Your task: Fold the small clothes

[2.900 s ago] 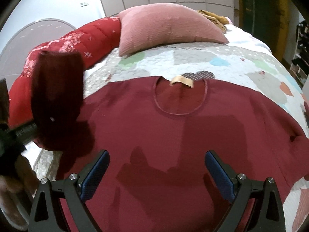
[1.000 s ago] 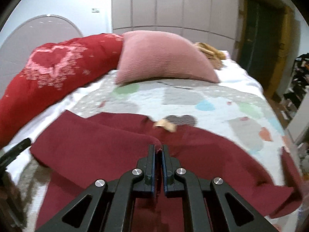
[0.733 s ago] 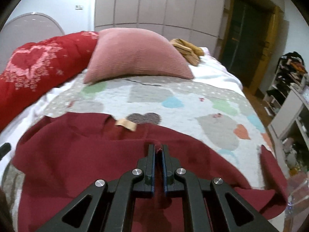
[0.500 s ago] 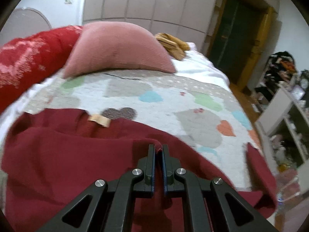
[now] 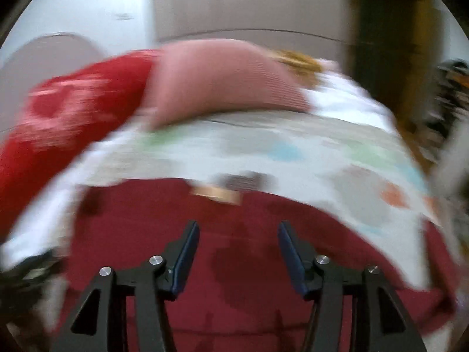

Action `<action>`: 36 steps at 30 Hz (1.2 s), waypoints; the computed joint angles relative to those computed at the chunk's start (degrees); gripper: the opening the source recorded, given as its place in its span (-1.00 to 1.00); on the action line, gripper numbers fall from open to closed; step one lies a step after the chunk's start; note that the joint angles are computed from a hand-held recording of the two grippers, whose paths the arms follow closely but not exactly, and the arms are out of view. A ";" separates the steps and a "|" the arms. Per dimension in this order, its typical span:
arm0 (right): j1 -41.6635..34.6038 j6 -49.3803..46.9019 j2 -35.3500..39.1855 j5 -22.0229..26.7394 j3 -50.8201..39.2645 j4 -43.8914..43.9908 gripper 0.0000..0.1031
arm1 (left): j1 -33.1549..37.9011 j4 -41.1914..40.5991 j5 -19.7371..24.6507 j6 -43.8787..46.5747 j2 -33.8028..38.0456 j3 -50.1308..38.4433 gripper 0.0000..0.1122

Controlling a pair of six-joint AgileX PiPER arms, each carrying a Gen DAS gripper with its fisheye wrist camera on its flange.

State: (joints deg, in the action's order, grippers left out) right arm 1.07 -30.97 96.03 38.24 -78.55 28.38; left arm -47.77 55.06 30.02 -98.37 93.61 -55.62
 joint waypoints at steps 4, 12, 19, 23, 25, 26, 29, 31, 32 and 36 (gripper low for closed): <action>8.49 -6.36 6.58 4.62 -6.88 3.63 0.04 | 0.33 -0.45 -0.39 -0.16 0.29 0.20 0.02; 17.70 -8.41 20.41 2.25 -16.48 -2.25 0.04 | 1.43 -2.30 -1.78 1.62 0.39 0.06 0.04; 18.98 -9.28 25.19 4.96 -20.51 -2.29 -0.33 | 1.52 -2.61 -1.74 1.94 0.62 -0.15 0.05; 20.26 -8.82 24.32 1.38 -18.57 -4.60 -0.89 | 1.56 -1.50 -2.00 0.57 0.39 0.23 0.05; 20.89 -6.65 23.08 -2.01 -17.53 -7.52 -0.94 | 1.52 -0.23 -1.82 -1.16 0.15 0.53 0.05; 20.85 -5.23 21.89 -4.64 -16.38 -8.42 -0.94 | 1.57 0.03 -1.88 -1.64 0.03 0.71 0.05; 19.53 -0.81 21.41 -6.53 -17.05 -8.24 -0.94 | 1.66 -0.59 -1.75 -0.94 0.51 0.26 0.05; 19.68 2.73 23.62 -3.80 -20.51 -9.53 -0.94 | 1.63 -0.86 -1.53 -0.51 0.67 0.01 0.05; 20.31 4.41 24.01 -3.96 -20.57 -11.30 -0.94 | 1.68 -1.01 -1.60 -0.39 0.66 0.03 0.05; 21.82 9.88 28.73 -6.01 -22.44 -15.70 -0.94 | 2.11 -1.55 -2.08 0.24 0.73 0.01 0.05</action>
State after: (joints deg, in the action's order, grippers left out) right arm 22.89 -21.09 124.77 32.23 -100.99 12.68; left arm -45.66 53.51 27.93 -98.13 94.33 -55.61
